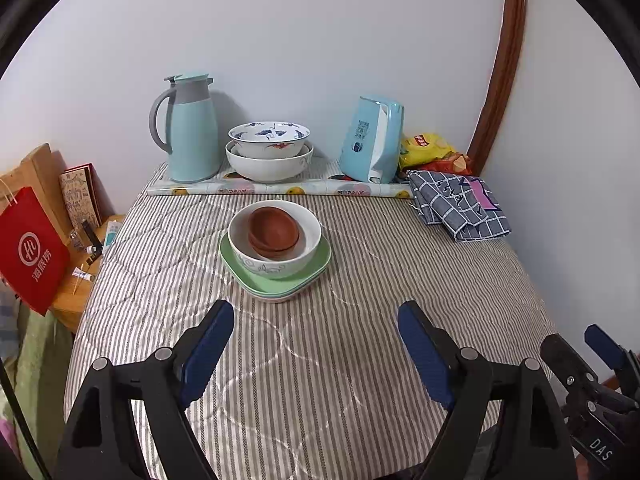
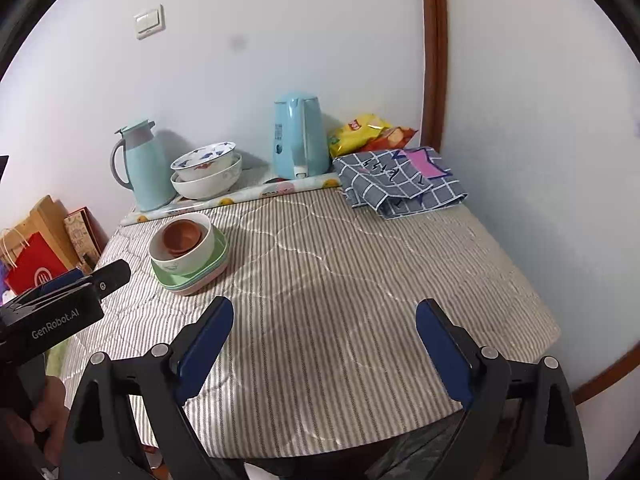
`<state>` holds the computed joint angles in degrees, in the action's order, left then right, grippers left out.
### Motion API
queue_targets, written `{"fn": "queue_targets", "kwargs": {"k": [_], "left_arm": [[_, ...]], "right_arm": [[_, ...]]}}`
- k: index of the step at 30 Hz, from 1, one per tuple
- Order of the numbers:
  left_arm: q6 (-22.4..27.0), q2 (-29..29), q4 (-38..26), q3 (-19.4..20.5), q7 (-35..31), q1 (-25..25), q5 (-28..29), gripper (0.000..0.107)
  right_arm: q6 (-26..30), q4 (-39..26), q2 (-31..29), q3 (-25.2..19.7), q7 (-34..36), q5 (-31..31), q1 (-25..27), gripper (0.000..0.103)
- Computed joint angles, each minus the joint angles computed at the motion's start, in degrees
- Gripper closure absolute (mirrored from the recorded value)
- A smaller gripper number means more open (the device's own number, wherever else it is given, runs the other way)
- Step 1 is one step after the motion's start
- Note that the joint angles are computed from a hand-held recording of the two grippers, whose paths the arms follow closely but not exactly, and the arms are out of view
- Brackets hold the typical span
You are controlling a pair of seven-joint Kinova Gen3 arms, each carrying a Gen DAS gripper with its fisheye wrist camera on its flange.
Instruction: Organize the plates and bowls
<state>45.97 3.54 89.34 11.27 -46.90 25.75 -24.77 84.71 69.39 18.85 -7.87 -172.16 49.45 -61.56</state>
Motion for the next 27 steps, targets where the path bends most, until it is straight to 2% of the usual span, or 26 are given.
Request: {"fn": "queue_targets", "kwargs": {"k": [27], "left_arm": [[0.6, -1.4, 0.9, 1.2, 1.7, 0.4, -1.8, 0.024]], "right_arm": [[1.8, -1.4, 0.8, 0.0, -0.1, 1.0, -2.4, 0.010]]}}
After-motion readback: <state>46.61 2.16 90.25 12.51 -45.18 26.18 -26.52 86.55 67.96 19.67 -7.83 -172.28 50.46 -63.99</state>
